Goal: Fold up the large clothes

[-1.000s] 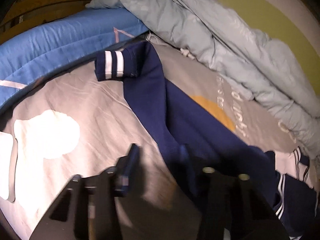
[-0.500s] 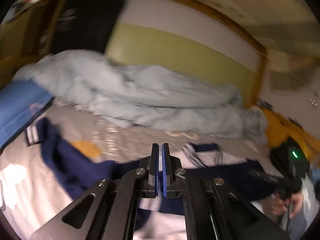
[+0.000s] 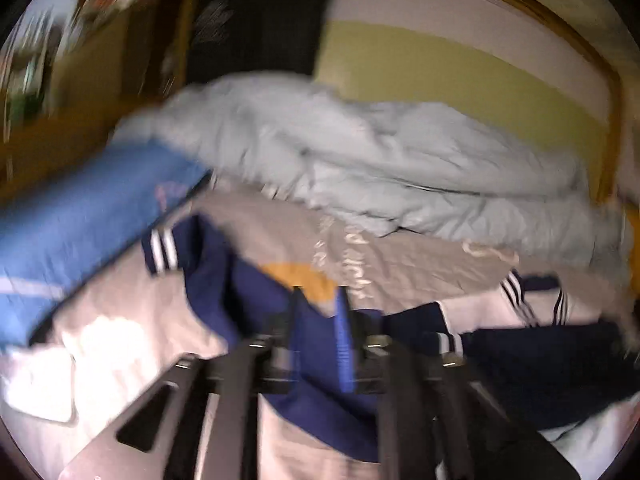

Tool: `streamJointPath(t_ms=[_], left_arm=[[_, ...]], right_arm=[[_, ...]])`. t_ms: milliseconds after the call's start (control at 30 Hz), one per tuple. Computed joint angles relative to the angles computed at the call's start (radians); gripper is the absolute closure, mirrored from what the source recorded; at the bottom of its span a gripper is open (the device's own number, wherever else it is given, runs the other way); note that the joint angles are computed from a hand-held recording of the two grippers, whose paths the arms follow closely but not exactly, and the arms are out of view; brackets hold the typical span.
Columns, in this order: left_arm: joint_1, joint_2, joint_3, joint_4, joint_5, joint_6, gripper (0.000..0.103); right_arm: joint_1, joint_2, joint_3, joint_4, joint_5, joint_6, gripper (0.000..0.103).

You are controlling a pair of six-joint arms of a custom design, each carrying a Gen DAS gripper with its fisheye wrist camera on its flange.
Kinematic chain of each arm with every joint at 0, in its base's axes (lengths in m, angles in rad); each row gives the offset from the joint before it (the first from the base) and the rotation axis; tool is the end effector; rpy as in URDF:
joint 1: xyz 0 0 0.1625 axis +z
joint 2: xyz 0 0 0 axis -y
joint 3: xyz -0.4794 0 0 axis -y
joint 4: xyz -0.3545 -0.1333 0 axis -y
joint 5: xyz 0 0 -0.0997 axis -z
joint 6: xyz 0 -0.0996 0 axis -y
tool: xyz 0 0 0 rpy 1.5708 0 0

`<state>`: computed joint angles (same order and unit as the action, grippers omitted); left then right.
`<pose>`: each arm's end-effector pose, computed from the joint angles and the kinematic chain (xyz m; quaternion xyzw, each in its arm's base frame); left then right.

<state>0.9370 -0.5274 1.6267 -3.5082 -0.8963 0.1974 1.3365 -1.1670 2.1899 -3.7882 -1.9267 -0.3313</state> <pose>-0.2569 -0.6797 0.1100 0.2249 0.8430 -0.4403 0.2120 -0.0194 -0.5058 0.3592 -0.0600 -0.8177 0.4907 0.2950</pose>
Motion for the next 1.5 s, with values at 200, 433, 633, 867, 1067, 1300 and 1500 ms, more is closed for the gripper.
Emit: streamJointPath(t_ms=[200,433,633,867,1067,1300,1500], left_arm=[[0.085,-0.026,-0.041,0.111,-0.008,-0.137,0.031],[0.157,0.028,-0.170,0.334,-0.027,-0.281,0.031],[0.174,0.035,-0.181,0.338,-0.090,-0.299,0.071],[0.099,-0.005,-0.045,0.028,-0.214,-0.135,0.098],[-0.047,-0.035,0.117,-0.097,-0.368,-0.005,0.098],[-0.102,0.079,0.076,0.111,-0.356,0.041,0.098],[-0.146,0.114,0.102,0.014,-0.231,0.093,0.076]], right_arm=[[0.002,0.005,0.001,-0.011,0.002,-0.008,0.054],[0.002,0.006,-0.001,0.001,0.001,-0.004,0.054],[0.003,0.006,0.001,0.003,0.002,-0.004,0.054],[0.004,0.006,0.003,0.001,0.005,0.003,0.054],[0.012,0.010,0.004,-0.021,-0.002,-0.017,0.054],[0.005,0.006,0.001,-0.002,-0.001,-0.009,0.054],[0.002,0.000,0.006,-0.010,0.005,-0.013,0.054]])
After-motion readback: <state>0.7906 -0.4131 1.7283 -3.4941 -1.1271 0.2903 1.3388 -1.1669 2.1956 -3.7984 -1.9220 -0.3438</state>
